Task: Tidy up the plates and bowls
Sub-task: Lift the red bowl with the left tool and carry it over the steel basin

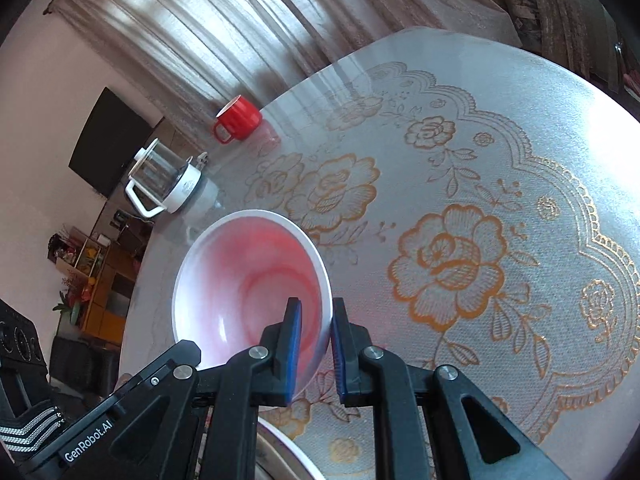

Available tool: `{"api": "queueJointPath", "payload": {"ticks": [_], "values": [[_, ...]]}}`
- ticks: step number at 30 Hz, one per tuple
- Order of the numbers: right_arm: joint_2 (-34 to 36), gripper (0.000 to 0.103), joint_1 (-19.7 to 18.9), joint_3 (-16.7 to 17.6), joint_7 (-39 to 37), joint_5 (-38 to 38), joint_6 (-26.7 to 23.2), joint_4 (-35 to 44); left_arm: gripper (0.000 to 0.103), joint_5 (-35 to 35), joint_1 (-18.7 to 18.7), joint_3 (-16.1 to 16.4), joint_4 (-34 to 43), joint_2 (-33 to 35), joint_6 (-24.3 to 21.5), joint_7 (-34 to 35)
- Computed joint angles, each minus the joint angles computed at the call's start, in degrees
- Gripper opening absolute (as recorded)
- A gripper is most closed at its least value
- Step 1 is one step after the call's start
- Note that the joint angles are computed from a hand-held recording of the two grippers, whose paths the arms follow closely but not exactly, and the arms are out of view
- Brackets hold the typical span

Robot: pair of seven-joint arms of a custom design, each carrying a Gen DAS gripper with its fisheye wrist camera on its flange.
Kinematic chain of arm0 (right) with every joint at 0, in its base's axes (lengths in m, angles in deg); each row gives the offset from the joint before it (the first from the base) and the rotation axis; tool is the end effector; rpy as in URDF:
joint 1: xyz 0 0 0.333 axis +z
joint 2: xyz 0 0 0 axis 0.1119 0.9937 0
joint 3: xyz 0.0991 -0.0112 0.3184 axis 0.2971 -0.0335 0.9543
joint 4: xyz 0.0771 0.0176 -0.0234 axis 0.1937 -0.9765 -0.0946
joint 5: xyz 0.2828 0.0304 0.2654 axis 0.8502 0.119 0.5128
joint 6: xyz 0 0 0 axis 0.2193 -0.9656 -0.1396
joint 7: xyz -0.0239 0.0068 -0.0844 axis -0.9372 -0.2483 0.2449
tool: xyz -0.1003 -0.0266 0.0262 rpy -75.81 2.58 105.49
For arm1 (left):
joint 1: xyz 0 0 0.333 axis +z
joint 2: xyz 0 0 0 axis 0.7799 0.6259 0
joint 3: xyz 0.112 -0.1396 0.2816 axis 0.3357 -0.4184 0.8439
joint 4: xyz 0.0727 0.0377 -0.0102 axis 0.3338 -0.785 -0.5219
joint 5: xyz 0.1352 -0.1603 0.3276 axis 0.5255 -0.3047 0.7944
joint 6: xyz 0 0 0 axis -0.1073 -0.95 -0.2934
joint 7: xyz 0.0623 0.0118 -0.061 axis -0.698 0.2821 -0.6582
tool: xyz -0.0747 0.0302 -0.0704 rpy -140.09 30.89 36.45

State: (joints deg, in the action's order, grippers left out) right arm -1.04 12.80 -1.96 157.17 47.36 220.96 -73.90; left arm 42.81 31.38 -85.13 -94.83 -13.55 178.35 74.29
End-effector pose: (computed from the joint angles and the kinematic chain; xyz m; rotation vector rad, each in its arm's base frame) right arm 0.6041 0.1754 0.3947 -1.4009 1.8811 -0.0867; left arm 0.5925 -0.3227 0.4344 -1.9971 1.9334 -0.9481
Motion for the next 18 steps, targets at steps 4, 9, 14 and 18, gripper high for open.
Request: {"api": "queueJointPath", "payload": {"ticks": [4, 9, 14, 18], "values": [[0.04, 0.013, 2.5, -0.87, 2.11, -3.66, -0.66, 0.57, 0.009, 2.44, -0.38, 2.09, -5.1, -3.68, 2.52, -3.26], [0.26, 0.013, 4.24, -0.6, 4.15, -7.05, -1.2, 1.15, 0.009, 8.84, -0.99, 4.74, -11.12, -8.19, 5.45, -9.68], [-0.21, 0.013, 4.82, 0.88, 3.63, -8.05, -0.95, 0.84, 0.009, 21.36, -1.21, 7.24, -14.7, -11.68, 6.99, -20.46], [-0.62, 0.013, 5.45, 1.64, 2.96, -8.34, -0.92, 0.67, 0.009, 29.71, 0.28, 7.21, -17.02, -14.26, 7.46, -27.64]]}}
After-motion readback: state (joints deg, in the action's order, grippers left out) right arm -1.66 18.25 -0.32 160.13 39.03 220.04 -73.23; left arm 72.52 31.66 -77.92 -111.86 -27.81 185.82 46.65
